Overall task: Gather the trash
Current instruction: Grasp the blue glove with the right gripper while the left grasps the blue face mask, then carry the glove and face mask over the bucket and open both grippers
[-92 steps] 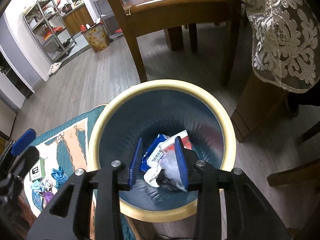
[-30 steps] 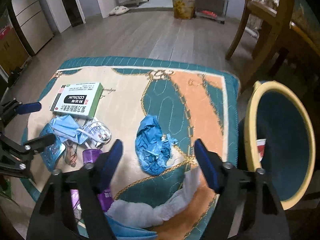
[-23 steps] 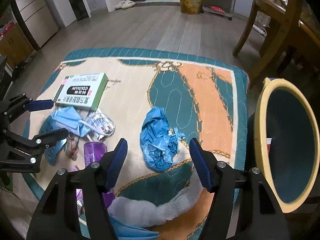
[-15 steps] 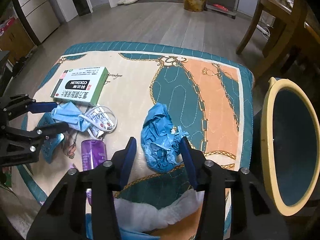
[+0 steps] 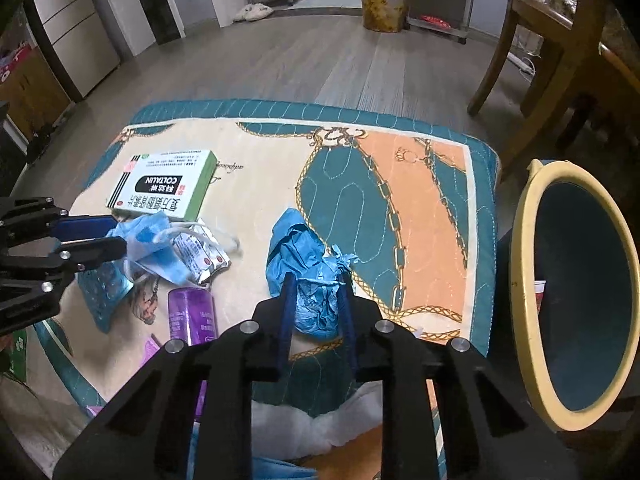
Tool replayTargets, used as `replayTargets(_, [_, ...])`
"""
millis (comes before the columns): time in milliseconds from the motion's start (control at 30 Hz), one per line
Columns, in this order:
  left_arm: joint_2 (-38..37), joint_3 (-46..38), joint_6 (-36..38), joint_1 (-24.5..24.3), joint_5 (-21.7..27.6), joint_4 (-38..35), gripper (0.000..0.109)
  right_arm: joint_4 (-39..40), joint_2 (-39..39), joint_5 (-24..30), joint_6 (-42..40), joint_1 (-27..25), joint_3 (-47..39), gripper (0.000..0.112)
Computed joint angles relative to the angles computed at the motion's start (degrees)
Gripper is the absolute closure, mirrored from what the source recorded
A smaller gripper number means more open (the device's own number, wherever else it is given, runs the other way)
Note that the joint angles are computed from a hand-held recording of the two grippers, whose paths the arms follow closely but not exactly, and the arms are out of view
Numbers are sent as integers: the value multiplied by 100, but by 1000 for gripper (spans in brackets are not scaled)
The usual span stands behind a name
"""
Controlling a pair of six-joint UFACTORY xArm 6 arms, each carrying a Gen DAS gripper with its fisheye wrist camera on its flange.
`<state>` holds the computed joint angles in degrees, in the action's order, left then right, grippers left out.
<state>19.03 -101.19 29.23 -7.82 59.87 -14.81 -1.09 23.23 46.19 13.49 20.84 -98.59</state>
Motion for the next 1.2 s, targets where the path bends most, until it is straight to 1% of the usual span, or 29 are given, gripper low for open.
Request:
replayTargets(267, [-176,-78,-15,-26,-426,-356,82,31,-207,-236,293,-161,66,92])
replayTargets(467, [-56,-488,-188,-125,-453,-502,82,207,-453,-331,452,-323,135,92])
replayTargets(633, [9,-783,-289,-347,-602,-567,82,286,-730,-437,602,-491,264,92])
replayTargets(767, [53,-898,-300,-555,-875,-609,82,223,-1079,-581,796,-698,524,92])
replayTargets(867, [229,-1189,-346,-686,-865,-720,82,74,-1370,-635,914,-883,712,94])
replayTargets(1033, [513,-1546,-433,-997,-1029,-811,82,-147,-1874,-855,1065,-1245,1126,94])
replayTargets(1133, [676,-1724,-456,-1172,-1017,-803,82,-369,-2020,-966,1228,-1441,1355,94])
replayTargets(1200, [743,-1780,-413,-1255,-987,-820,82,-326,-2047,-1029,1256,-1561,1498,94])
